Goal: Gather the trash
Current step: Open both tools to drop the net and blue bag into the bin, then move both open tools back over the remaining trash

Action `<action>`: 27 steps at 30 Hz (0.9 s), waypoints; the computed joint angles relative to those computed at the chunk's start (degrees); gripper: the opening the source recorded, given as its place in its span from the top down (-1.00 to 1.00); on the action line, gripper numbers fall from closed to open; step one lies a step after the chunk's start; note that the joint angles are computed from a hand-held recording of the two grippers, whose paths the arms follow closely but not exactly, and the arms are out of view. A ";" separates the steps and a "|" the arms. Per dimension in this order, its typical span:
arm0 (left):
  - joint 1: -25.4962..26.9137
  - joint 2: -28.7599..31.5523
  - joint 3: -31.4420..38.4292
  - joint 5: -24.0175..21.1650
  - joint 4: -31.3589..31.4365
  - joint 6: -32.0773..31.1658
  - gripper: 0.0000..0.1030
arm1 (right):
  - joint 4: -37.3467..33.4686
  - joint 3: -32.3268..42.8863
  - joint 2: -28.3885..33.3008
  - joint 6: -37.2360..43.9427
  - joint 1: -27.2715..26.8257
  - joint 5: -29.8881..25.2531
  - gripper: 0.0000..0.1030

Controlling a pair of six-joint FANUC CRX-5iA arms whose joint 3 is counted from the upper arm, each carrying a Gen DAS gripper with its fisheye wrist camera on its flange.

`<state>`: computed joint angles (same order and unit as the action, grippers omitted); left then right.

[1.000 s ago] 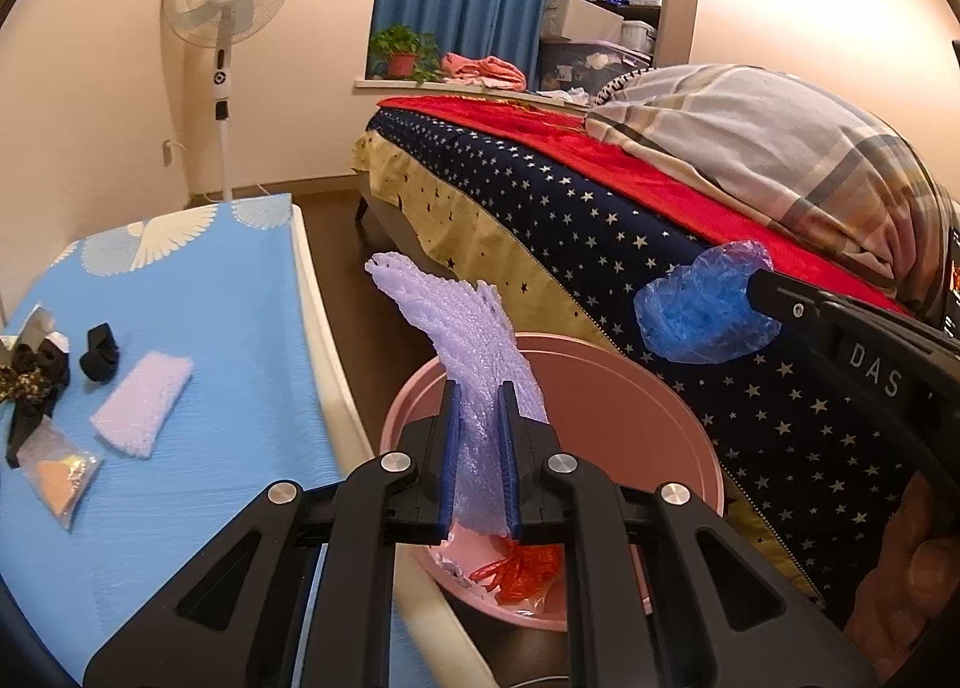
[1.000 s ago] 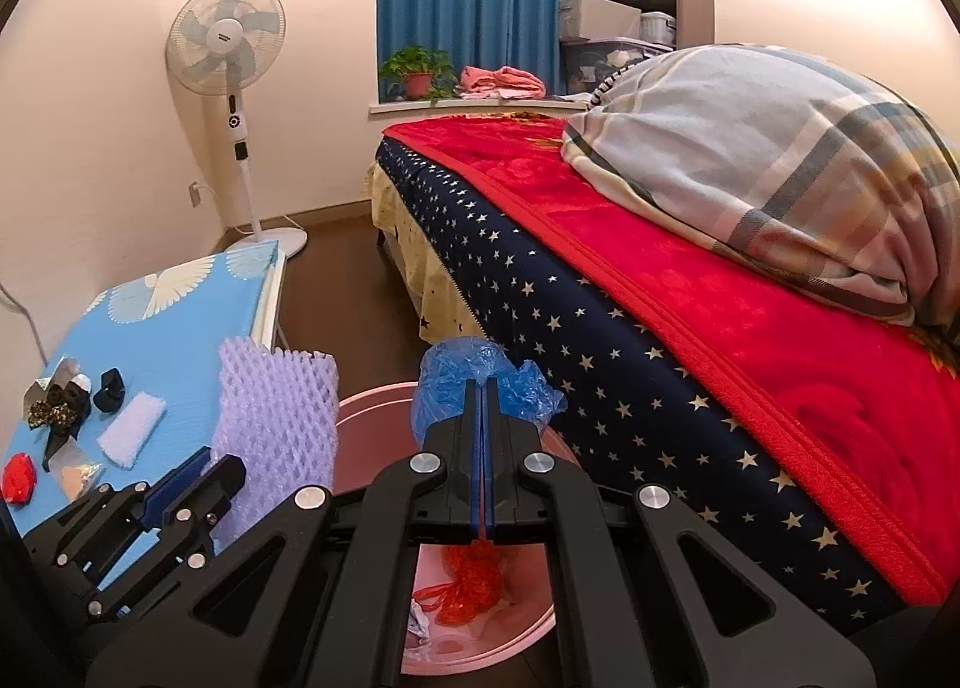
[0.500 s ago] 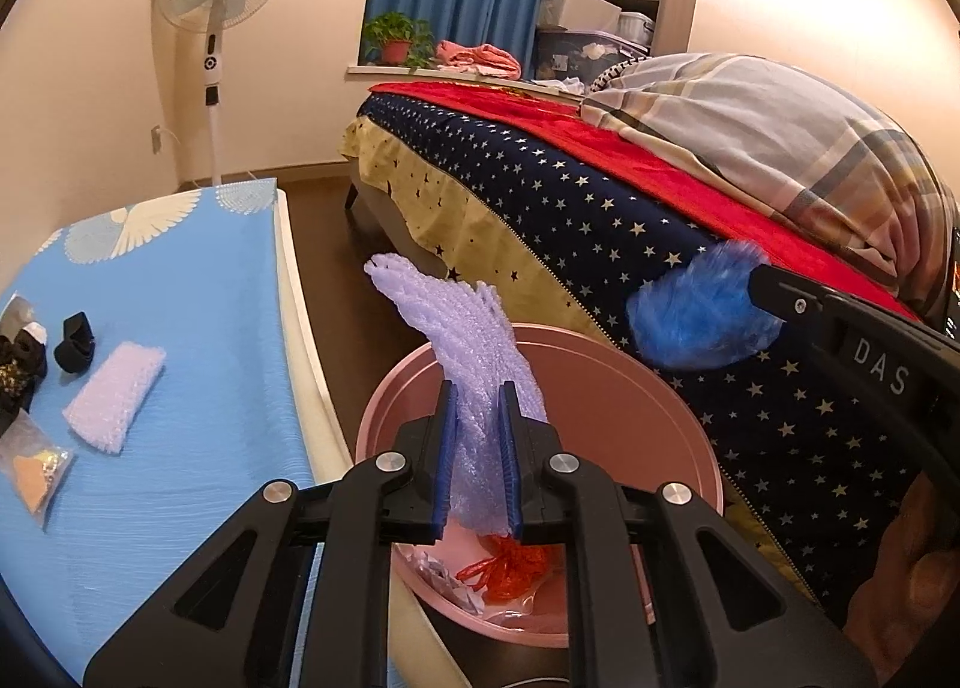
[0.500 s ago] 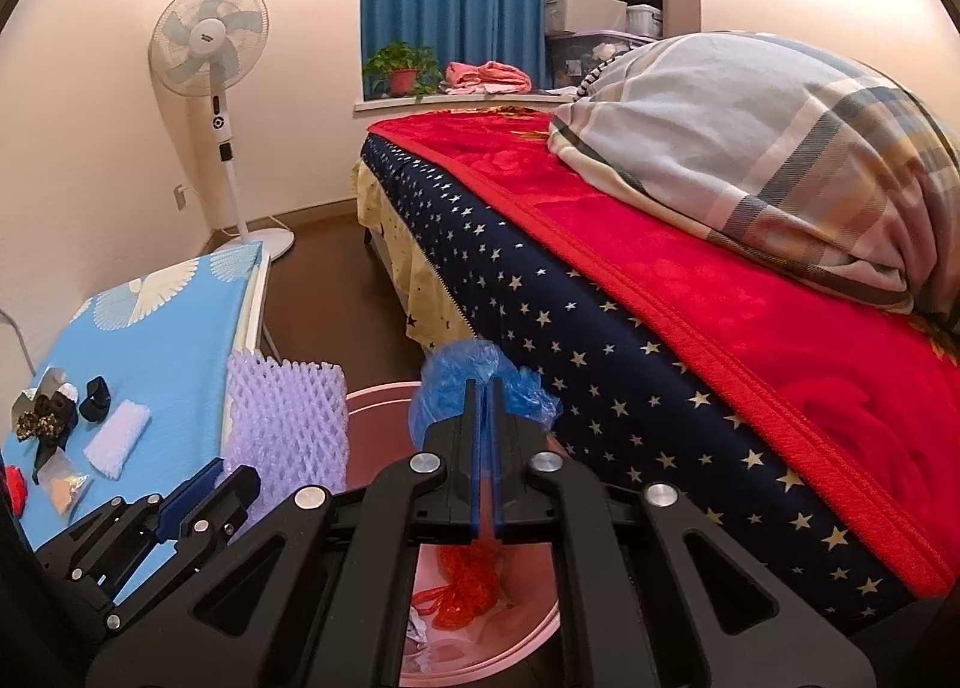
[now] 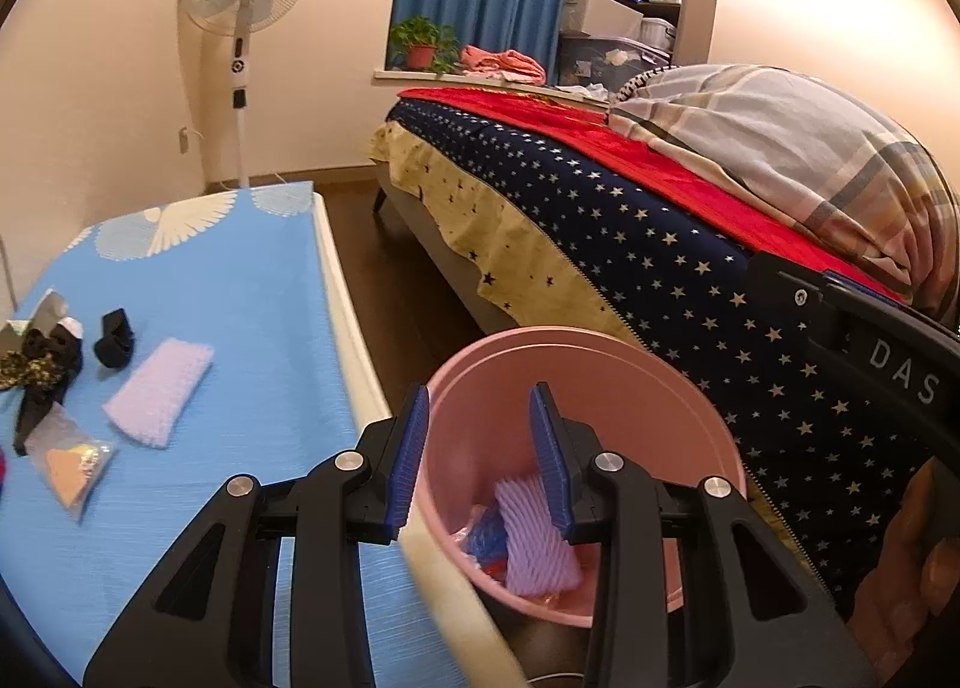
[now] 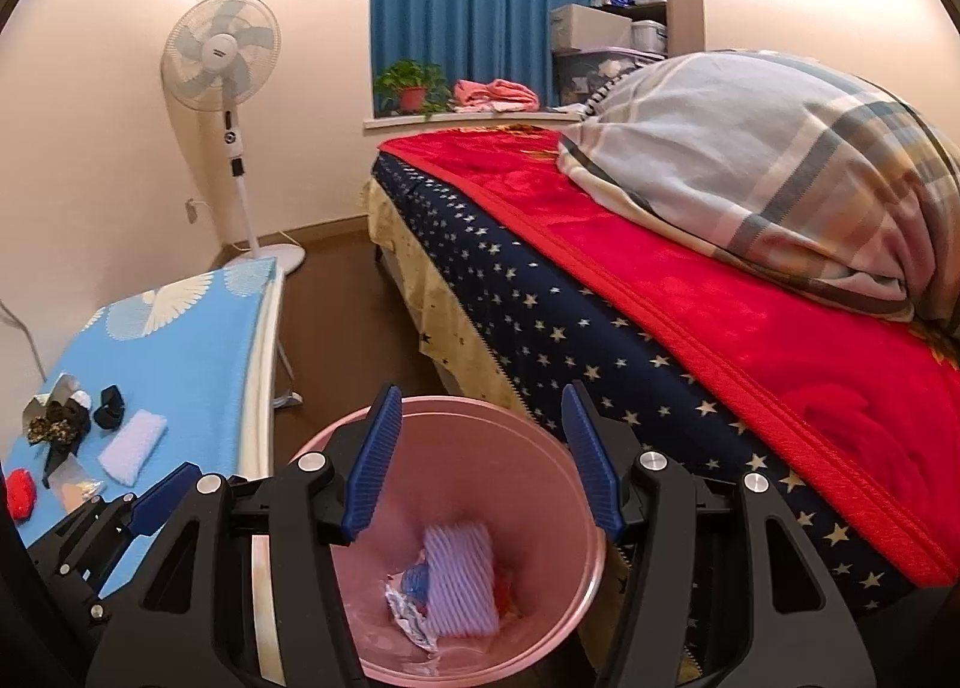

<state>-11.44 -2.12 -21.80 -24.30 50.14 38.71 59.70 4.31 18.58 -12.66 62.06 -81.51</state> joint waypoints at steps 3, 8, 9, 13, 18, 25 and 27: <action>0.98 -0.79 -0.56 0.23 0.14 0.24 0.32 | 1.23 -0.37 0.02 0.47 0.25 2.04 -0.06; 2.73 -2.27 -1.64 0.77 0.10 0.50 0.32 | 2.09 -0.14 0.46 2.04 0.44 4.51 -0.06; 3.18 -2.59 -1.89 0.81 0.04 0.55 0.32 | 2.19 -0.04 0.61 2.26 0.52 4.64 -0.06; 4.63 -3.46 -2.44 0.87 -0.46 0.97 0.32 | 2.57 0.22 1.01 2.99 0.64 5.69 -0.03; 7.05 -4.78 -3.51 1.04 -0.81 1.03 0.32 | 3.81 0.37 1.36 3.25 0.58 8.20 0.04; 10.23 -5.91 -4.21 1.47 -2.40 3.84 0.32 | 5.50 1.64 2.56 4.20 0.47 12.92 0.23; 10.67 -6.25 -4.52 2.03 -2.88 4.48 0.32 | 6.10 1.93 2.85 4.24 0.34 14.61 0.28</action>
<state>-0.76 -8.37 -26.32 -22.27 47.27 43.19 65.79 6.24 21.43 -8.42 62.40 -66.90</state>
